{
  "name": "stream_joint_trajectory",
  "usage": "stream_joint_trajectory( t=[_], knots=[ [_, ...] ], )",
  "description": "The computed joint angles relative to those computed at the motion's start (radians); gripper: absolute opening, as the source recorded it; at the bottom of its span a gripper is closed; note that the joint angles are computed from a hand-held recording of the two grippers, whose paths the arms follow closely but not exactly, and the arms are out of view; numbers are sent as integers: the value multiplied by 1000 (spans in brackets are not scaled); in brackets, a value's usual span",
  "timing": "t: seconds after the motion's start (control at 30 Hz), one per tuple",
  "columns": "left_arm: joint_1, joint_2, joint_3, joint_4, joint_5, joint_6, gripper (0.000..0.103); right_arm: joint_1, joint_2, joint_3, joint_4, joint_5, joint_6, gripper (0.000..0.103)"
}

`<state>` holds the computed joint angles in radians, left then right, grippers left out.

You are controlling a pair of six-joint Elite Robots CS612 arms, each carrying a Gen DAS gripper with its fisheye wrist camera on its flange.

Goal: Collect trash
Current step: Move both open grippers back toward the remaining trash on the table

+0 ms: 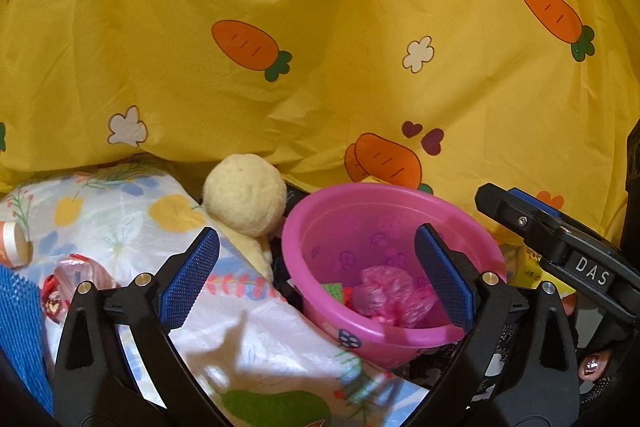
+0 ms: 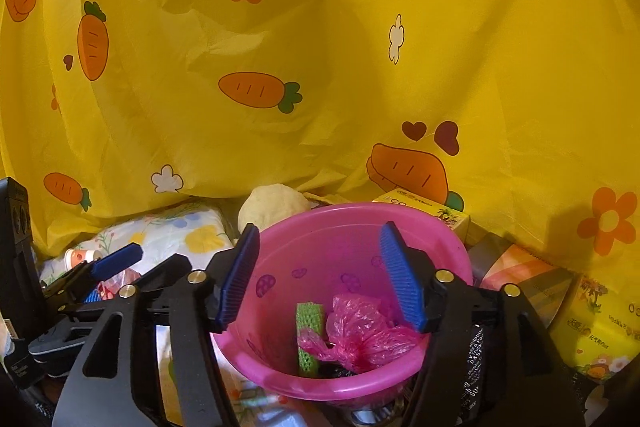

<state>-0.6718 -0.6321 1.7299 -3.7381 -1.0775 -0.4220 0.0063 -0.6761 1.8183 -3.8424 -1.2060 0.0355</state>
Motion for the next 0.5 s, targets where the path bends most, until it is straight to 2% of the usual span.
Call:
stream_joint_trajectory(
  t=[0.17,0.3,0.37,0.5],
  knots=[
    [-17,-23,57,-18,95,-27,97,15,-4,26,-36,-52,-17,88],
    [-35,-42,104,-33,179,-50,97,26,-6,47,-56,-90,-33,90],
    [-45,-51,127,-38,219,-64,97,29,-7,56,-66,-99,-30,96],
    [-66,-69,174,-36,289,-95,97,39,-7,79,-101,-125,-36,97]
  ],
)
